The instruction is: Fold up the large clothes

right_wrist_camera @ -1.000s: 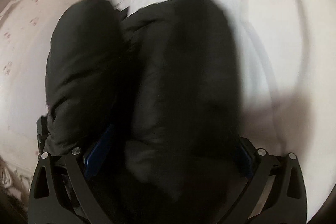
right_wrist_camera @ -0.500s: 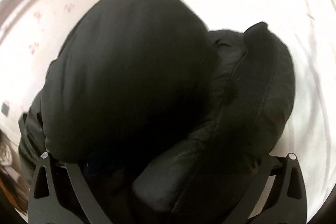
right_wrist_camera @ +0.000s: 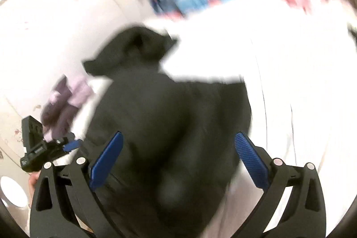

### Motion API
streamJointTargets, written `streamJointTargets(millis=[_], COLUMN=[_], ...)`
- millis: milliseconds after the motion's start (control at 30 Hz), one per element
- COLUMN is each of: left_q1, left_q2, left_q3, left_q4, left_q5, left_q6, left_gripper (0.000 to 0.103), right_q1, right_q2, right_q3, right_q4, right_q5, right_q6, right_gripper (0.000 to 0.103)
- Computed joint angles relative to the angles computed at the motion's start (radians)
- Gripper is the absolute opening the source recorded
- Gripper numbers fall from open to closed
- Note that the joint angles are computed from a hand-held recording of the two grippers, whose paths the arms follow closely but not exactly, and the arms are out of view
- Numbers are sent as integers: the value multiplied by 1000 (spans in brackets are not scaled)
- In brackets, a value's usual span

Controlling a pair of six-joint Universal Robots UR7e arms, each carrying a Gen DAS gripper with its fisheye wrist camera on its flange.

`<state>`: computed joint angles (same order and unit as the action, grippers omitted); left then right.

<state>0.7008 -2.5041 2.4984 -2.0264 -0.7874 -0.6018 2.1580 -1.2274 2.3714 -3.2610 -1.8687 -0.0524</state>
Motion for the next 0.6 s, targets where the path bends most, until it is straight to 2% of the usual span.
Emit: streamJointTargets(millis=[100,133,167,200,233,267,300,333,400,467,500,600], left_q1=[57,92,117,156,185,193,197,193,173,132,116,34], left_q2=[139,203,246,304,355,378,410,422,431,378,337,171], left_q3=[-14,-19,-23,-26,-21,-9,8,18,19,17,21,43], left_q4=[-190,-248,-277,-303,-334,-358,-393,-400,-366,-285,-256,-111], left_q5=[-17,-39,-57,-92,-108,-101,-90,-91,-76,-69,-76,-54], left_q6=[83,120,142,166,188,207,238,255,248,205,185,93], left_gripper=[79,79,79,79,79,79,79,79,79,79,79,79], right_q1=[39,42,52,30,-11,-81,-121,-144,-119,-76,-50,14], right_q2=[86,131,198,252,284,301,305,289,268,241,206,119], right_q3=[-116,-156,-195,-224,-226,-197,-181,-158,-163,-164,-141,-9], right_q4=[108,137,147,173,175,150,118,106,168,203,186,34], right_q5=[0,-25,-85,-106,-84,-21,27,33,-18,-61,-78,-60], right_q6=[-10,4,37,61,71,112,119,118,118,131,113,26], right_gripper=[97,97,97,97,97,97,97,96,96,96,96,96])
